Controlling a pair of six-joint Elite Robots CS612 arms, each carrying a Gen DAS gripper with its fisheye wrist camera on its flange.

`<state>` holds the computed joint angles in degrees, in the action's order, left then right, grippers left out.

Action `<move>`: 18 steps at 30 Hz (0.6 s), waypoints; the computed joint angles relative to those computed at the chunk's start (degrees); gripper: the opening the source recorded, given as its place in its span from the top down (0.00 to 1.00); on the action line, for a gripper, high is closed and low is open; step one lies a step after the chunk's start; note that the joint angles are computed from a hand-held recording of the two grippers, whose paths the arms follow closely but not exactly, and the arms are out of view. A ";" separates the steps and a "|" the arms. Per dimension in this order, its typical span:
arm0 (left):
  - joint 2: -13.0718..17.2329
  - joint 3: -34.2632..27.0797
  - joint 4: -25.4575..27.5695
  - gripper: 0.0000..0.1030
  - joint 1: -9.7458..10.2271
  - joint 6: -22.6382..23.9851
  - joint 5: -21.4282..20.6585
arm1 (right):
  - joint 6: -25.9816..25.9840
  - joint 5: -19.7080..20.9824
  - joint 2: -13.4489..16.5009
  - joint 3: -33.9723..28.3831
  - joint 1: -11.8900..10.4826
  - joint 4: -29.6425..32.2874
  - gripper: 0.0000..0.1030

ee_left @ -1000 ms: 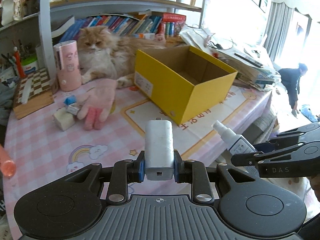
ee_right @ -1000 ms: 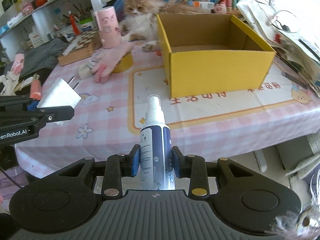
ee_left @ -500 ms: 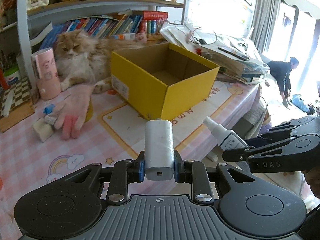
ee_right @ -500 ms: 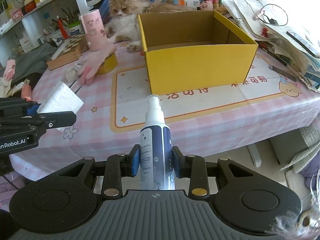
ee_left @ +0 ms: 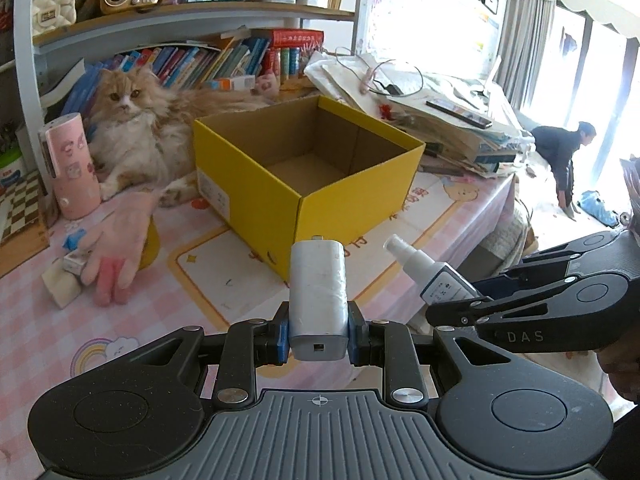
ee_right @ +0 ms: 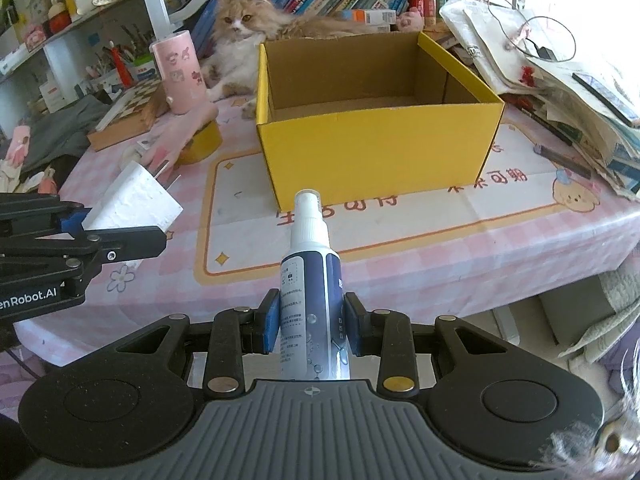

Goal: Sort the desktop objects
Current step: 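Carry the adapter and spray bottle with both grippers over the yellow box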

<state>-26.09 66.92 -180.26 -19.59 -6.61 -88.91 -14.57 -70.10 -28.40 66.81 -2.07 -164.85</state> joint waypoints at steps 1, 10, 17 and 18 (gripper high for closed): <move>0.10 -0.22 0.09 0.76 -0.06 -0.06 0.04 | -0.24 0.08 0.07 -0.20 -0.08 0.17 0.71; 1.27 -2.58 1.40 0.76 -0.85 -0.39 0.42 | -2.46 0.88 0.72 -1.96 -0.89 2.08 0.71; 2.41 -5.09 3.67 0.76 -1.50 -1.11 1.11 | -4.86 2.20 1.47 -3.80 -1.74 4.81 0.71; 2.60 -5.53 4.09 0.76 -1.60 -1.15 1.23 | -5.03 2.38 1.61 -4.12 -1.87 5.16 0.71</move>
<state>-23.49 61.38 -176.18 -21.19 -7.76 -87.68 -19.60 -67.72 -26.79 62.69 -3.94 -159.69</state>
